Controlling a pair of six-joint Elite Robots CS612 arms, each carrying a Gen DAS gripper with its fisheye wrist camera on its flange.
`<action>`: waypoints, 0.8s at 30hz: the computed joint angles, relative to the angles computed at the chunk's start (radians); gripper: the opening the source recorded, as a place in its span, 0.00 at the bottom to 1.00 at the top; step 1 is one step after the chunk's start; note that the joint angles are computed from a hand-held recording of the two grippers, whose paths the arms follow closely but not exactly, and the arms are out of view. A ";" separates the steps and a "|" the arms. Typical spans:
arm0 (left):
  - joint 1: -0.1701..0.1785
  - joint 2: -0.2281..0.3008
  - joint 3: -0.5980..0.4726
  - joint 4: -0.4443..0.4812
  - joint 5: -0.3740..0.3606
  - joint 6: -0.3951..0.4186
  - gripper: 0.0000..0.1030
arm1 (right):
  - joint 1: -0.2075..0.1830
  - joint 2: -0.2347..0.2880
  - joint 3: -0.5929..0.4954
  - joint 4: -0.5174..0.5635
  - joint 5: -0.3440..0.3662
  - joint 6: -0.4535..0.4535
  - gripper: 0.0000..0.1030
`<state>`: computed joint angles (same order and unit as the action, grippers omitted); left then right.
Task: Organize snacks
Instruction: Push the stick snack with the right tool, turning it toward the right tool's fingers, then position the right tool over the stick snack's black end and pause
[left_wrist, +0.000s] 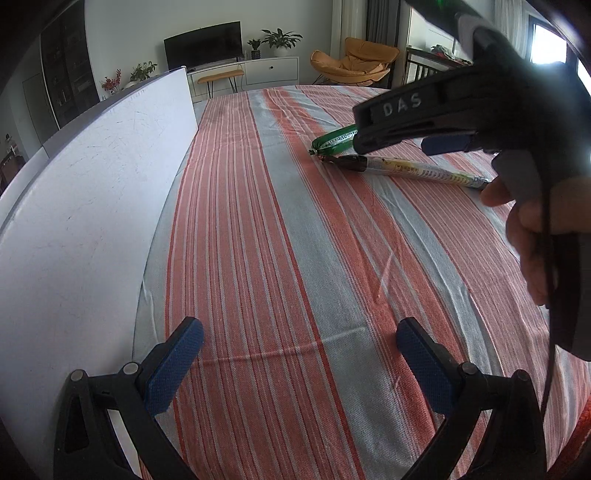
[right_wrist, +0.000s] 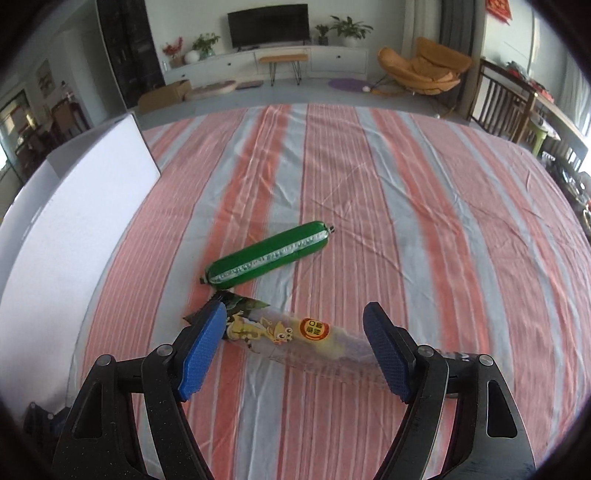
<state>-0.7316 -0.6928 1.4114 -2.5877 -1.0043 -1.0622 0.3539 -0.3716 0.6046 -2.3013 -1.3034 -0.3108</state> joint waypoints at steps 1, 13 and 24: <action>0.000 0.000 0.000 0.000 0.000 0.000 1.00 | -0.001 0.005 -0.004 0.016 0.001 -0.011 0.77; 0.000 0.000 0.000 0.000 0.000 0.000 1.00 | -0.065 -0.172 0.319 -0.022 0.006 -0.323 0.77; 0.000 0.000 0.000 -0.001 0.000 0.000 1.00 | -0.138 -0.265 0.494 -0.196 0.142 -0.091 0.77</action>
<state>-0.7315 -0.6924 1.4115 -2.5886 -1.0045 -1.0620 0.2159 -0.6361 1.0988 -2.4976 -1.1611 -0.4014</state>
